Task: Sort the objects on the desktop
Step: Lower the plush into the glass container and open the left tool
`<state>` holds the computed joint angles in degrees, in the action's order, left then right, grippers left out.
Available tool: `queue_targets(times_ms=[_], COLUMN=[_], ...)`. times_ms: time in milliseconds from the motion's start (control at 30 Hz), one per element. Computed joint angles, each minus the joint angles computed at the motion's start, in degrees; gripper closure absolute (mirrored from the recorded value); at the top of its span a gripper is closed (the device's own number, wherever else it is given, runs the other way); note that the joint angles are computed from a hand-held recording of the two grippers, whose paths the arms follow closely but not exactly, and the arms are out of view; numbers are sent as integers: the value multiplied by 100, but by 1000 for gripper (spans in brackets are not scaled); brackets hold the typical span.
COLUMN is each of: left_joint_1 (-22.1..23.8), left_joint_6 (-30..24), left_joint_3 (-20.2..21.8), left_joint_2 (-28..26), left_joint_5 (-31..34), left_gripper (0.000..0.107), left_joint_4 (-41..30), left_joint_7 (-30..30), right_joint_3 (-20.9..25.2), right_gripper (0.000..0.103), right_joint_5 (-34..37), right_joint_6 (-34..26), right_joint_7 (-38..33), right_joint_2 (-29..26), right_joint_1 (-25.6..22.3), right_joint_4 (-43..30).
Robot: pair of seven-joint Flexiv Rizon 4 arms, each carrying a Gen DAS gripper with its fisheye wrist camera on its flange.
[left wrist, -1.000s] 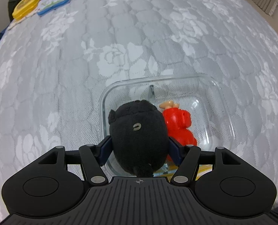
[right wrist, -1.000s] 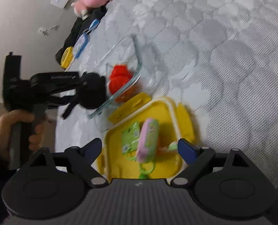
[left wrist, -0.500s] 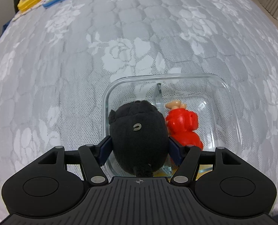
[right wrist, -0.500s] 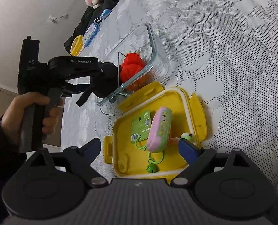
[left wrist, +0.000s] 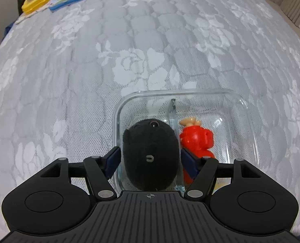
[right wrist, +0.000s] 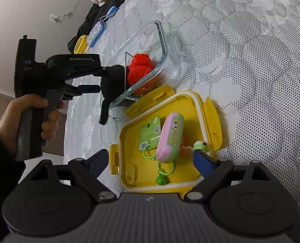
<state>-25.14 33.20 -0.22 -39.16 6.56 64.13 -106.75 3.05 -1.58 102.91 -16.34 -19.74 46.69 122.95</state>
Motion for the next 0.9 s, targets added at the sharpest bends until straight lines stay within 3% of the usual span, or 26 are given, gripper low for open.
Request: queue_targets(times_ms=[167,300,567,900], left_joint_1=[24,31,-123,-151], left_joint_6=[-8,-151,-310,108], left_joint_3=[-13,-57,60,113], left_joint_2=[34,23,-140,-143], left_joint_5=[-28,-71,147,310], left_gripper=[36,44,41,49], left_joint_4=[-33,-113,-225,-142], left_joint_7=[8,152,23,-118], right_joint_3=[56,89,216,475], right_gripper=[12,12,12,12], right_joint_5=[15,34,38,-38], right_joint_6=[31,41,35,-10], right_joint_7=[2,-1,-8,59], right_joint_2=[-20,-33,-41,-106], right_joint_1=[-50,-74,-182,-446], right_joint_4=[-3,-16,-33,-91])
